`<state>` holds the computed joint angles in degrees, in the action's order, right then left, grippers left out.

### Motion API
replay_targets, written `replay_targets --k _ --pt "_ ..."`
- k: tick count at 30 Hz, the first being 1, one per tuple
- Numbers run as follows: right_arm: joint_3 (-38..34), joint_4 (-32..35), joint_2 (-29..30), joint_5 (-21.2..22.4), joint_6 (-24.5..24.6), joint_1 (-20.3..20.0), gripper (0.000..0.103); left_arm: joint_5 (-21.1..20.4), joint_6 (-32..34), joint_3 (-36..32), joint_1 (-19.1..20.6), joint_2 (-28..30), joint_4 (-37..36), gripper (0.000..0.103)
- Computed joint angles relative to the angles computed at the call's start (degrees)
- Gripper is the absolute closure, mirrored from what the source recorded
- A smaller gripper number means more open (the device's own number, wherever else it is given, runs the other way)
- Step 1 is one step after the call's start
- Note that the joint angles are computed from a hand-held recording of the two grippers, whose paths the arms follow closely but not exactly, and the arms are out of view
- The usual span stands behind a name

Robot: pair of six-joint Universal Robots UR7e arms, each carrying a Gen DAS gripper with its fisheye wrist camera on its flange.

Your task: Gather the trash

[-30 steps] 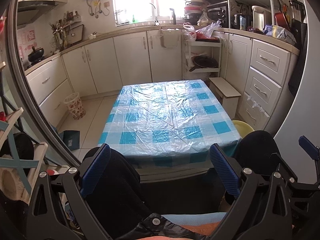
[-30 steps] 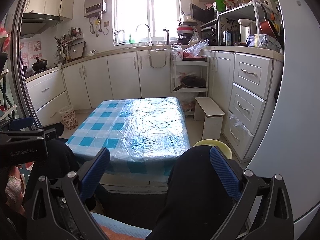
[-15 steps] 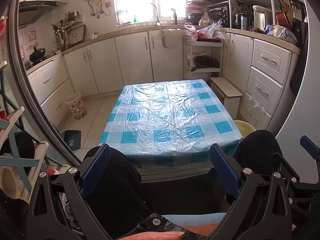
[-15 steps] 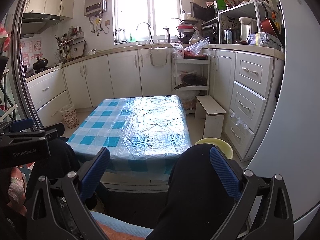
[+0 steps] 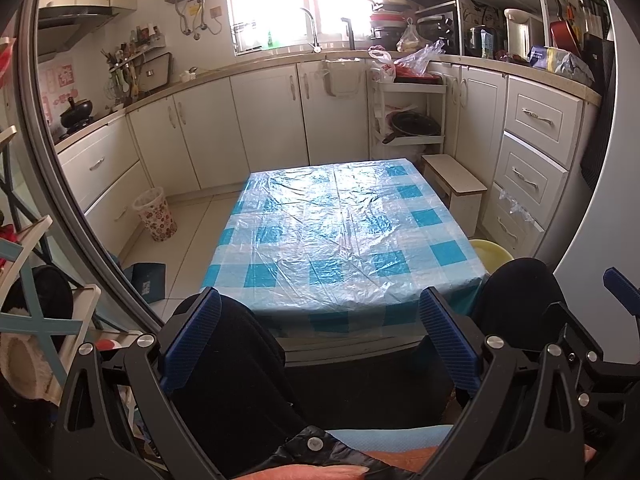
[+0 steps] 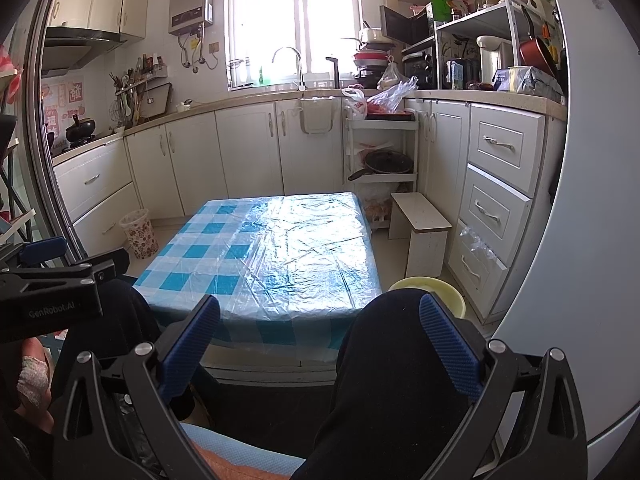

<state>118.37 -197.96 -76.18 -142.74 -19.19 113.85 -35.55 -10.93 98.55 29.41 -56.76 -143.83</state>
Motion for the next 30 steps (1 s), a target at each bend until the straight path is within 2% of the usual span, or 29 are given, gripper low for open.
replay_targets --k 30 --pt "-0.02 0.52 -0.06 -0.16 0.42 0.1 0.007 0.16 0.03 0.08 0.0 -0.03 0.25 0.008"
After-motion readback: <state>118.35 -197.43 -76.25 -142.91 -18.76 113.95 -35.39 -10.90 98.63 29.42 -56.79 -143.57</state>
